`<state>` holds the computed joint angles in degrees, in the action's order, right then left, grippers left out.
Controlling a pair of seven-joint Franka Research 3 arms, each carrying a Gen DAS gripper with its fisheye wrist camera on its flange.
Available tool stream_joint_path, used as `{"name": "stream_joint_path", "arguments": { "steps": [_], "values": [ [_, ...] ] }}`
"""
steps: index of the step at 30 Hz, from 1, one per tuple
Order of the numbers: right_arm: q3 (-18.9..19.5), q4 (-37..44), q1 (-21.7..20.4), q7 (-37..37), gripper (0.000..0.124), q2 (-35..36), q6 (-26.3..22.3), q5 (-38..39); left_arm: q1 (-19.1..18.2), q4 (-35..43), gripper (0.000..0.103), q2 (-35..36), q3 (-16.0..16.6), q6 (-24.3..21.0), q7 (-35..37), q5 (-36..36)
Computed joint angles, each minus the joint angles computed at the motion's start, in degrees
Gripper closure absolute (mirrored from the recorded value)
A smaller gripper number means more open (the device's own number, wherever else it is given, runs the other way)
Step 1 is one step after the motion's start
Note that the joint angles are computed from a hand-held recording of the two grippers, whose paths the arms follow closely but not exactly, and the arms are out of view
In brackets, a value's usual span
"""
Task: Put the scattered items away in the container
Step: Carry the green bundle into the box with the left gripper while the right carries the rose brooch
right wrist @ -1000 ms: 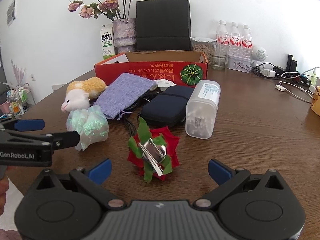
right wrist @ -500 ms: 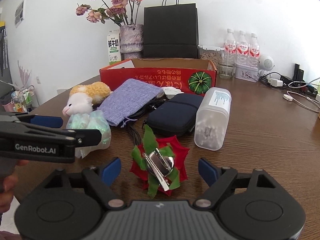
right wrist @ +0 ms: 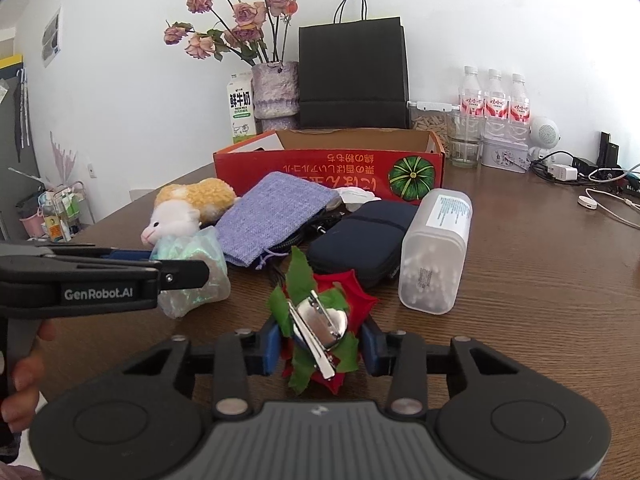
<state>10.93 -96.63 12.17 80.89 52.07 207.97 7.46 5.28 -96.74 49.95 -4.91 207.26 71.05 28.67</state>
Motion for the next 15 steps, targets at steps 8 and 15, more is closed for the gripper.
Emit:
{"name": "stream_joint_path", "arguments": {
  "steps": [8,15],
  "values": [
    [1.6,2.3,-2.0,1.1,0.087,0.3,1.9,-4.1,0.6,1.0,0.063,-0.6,-0.1,2.9,-0.5,0.4],
    [1.7,13.3,-2.4,1.5,0.087,3.8,1.0,-7.2,3.3,9.9,0.064,2.2,-2.8,2.3,-4.3,5.2]
  ]
}}
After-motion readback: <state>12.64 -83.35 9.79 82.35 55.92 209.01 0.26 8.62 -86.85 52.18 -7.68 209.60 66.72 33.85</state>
